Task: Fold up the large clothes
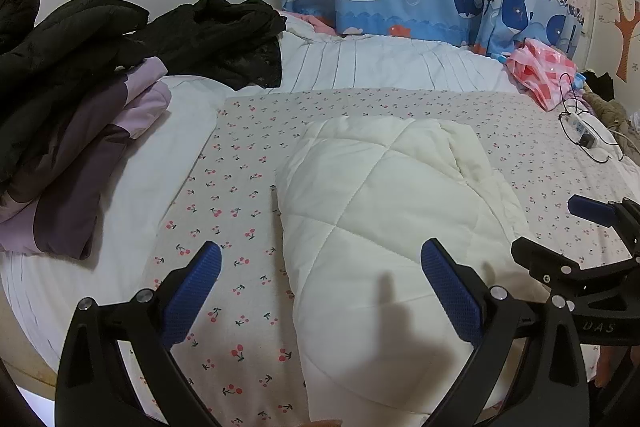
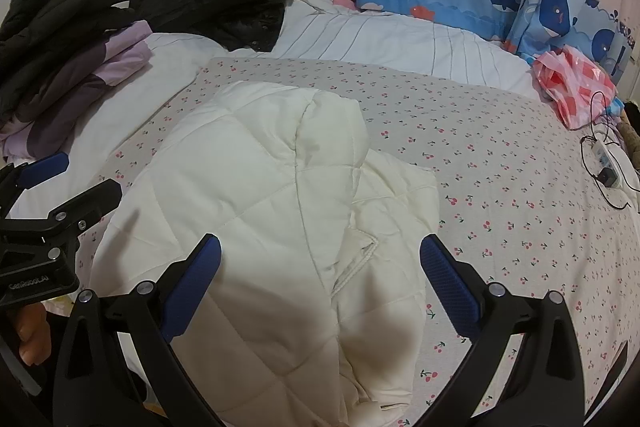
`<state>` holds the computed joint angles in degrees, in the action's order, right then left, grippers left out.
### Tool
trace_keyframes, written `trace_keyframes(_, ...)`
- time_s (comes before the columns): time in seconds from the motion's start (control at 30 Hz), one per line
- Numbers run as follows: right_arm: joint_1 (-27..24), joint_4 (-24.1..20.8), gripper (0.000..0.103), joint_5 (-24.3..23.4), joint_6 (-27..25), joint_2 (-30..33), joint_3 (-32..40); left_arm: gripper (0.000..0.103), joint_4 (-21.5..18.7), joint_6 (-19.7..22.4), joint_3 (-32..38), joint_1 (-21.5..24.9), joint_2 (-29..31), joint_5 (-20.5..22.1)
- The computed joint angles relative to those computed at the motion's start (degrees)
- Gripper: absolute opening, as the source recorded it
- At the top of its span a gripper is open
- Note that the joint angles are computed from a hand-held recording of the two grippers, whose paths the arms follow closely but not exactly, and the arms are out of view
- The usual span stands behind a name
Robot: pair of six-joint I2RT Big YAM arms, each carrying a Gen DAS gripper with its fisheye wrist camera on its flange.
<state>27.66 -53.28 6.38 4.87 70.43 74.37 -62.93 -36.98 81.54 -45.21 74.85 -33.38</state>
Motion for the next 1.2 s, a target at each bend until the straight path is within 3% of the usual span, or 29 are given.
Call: trace_keyframes(1.2,0.1,0.2,0.096,-0.2,-0.3,0.1,-0.2,0.096,-0.3,-0.4,-0.8,0.4,-0.3,-0.5)
